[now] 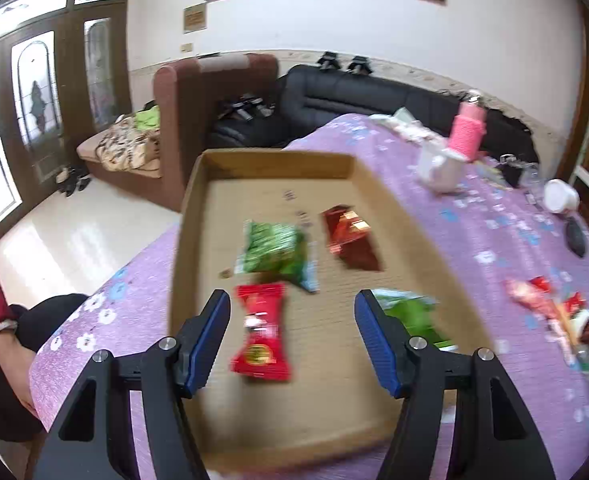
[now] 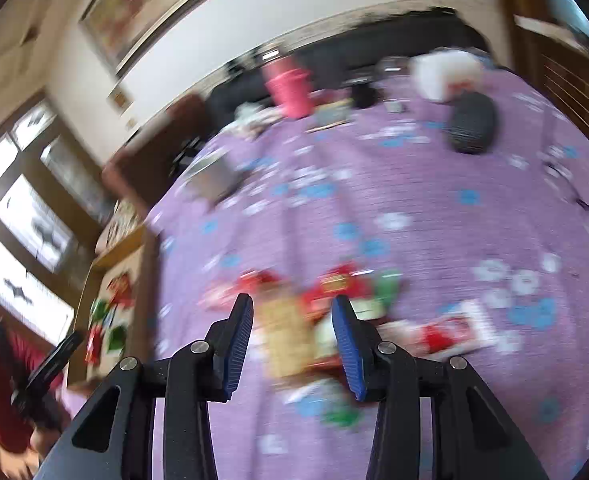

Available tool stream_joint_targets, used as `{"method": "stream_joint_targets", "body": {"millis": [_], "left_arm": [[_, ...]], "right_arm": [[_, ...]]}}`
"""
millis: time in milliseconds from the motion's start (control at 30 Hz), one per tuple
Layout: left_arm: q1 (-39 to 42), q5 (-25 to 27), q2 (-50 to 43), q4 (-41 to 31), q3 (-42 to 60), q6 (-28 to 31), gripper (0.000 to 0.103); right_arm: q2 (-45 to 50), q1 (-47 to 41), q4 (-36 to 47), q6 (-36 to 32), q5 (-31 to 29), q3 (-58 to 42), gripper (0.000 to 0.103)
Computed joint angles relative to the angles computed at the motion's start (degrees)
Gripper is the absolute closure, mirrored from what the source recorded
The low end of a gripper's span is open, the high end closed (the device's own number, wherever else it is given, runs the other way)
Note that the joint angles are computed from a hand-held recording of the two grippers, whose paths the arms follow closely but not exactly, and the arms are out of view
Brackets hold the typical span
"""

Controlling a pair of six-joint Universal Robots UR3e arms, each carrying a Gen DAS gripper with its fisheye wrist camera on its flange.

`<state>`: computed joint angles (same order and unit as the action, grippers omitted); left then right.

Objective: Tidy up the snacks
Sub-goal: 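Move both tools back over the snack pile on the table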

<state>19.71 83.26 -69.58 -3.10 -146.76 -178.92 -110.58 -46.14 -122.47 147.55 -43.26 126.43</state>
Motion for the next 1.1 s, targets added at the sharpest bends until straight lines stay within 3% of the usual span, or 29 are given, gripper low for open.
{"method": "stream_joint_targets", "body": {"millis": [167, 267, 333, 467, 533, 667, 767, 867, 1000, 1100], "left_arm": [[-16.1, 6.0, -3.6, -4.8, 10.3, -2.5, 0.039], [-23.1, 4.2, -10.2, -9.9, 19.0, -3.9, 0.039], [-26.6, 1.3, -17.2, -15.9, 27.4, -4.5, 0.039], [-30.9, 0.8, -32.9, -23.0, 44.5, -8.2, 0.041], [-30.8, -1.3, -40.2, -28.3, 54.1, -9.9, 0.049], [-32.1, 0.8, -51.6, -36.0, 68.9, -10.9, 0.073], [-33.0, 2.3, -58.0, -40.9, 77.4, -11.3, 0.078], [-33.8, 3.4, -57.9, -41.2, 76.7, -9.9, 0.079], [-34.7, 3.7, -51.2, -39.2, 67.1, -7.6, 0.079], [-34.1, -0.3, -44.0, -37.0, 56.3, -5.7, 0.079]], "right_arm": [[5.0, -4.2, -2.5, 1.9, -0.2, -0.9, 0.059], [4.6, -5.5, 1.6, 0.7, 1.4, -1.7, 0.059], [4.0, -6.2, 2.5, 0.5, 1.8, -1.5, 0.059], [3.8, -8.0, 4.8, -0.7, 2.6, -1.6, 0.059], [4.5, -7.8, 5.3, -0.7, 2.6, -2.0, 0.059], [5.8, -7.1, 5.9, -0.7, 2.4, -2.7, 0.058], [6.6, -6.7, 6.7, -0.9, 2.5, -3.3, 0.058], [6.3, -7.2, 7.6, -1.3, 2.9, -3.4, 0.058], [5.9, -7.6, 8.9, -2.1, 3.4, -3.4, 0.057], [5.4, -7.7, 10.6, -3.0, 3.9, -3.5, 0.056]]}}
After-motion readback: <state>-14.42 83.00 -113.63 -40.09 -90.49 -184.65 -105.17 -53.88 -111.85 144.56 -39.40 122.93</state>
